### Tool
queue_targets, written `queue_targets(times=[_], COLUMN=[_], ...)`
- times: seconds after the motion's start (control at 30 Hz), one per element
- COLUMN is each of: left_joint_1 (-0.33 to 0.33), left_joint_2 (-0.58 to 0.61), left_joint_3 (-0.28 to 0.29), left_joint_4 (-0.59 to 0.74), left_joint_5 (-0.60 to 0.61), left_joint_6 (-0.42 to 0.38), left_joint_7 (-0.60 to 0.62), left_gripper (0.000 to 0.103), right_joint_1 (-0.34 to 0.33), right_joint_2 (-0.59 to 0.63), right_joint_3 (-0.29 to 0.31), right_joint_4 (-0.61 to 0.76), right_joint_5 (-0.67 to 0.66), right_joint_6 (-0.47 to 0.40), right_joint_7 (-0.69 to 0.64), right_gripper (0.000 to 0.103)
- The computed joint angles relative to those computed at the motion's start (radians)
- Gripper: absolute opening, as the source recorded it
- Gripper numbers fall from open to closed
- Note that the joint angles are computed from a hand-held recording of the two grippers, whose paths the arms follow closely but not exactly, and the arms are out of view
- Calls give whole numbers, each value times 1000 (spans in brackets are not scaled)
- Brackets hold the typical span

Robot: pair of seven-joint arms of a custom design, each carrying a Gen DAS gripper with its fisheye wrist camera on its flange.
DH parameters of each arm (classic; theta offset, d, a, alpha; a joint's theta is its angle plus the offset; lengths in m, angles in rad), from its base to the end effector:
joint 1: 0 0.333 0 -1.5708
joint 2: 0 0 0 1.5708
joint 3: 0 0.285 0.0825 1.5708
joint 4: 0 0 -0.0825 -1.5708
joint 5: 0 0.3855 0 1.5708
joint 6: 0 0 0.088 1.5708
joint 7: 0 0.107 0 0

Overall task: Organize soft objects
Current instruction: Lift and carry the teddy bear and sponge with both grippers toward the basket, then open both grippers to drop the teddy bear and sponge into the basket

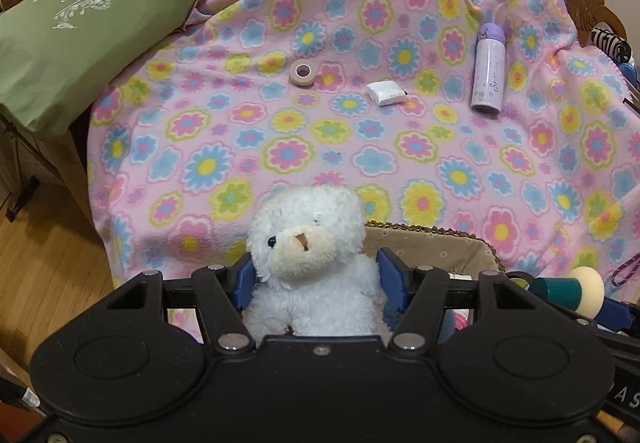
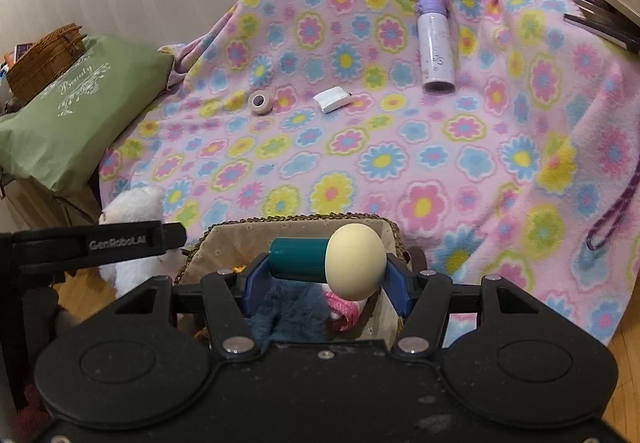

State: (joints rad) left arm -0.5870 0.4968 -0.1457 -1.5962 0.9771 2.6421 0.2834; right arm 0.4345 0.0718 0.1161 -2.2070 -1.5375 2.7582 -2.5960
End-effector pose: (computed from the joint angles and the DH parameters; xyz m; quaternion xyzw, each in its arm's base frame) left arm 0.5226 -0.4790 0.3727 -0.5990 0.6984 -0.3110 0.2381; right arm 0.4475 0.3233 0.3390 -0.5654 0.6985 -0.2537 0.3577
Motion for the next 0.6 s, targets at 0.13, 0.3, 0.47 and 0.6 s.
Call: queue_targets(times=[0.13, 0.3, 0.47, 0.6], left_joint_1=[1, 6, 59, 27], left_joint_2=[35, 82, 144, 177], left_joint_3=[-2, -4, -58, -26], left_joint_4=[57, 141, 235, 298], left_joint_5=[-23, -83, -265, -292], left_joint_6=[-24, -68, -106, -156], left_joint_7=[45, 117, 311, 350], left_gripper=[58, 59, 59, 59], right_joint_1=[-2, 1, -15, -9], right_joint_2=[39, 96, 144, 169], right_joint_3=[-7, -27, -48, -67], right_joint_4=[53, 129, 183, 209], right_joint_5=[41, 111, 292, 379], right_joint_6=[-20, -21, 32, 40], right_joint_7=[-88, -199, -365, -442], right_gripper=[59, 59, 59, 59])
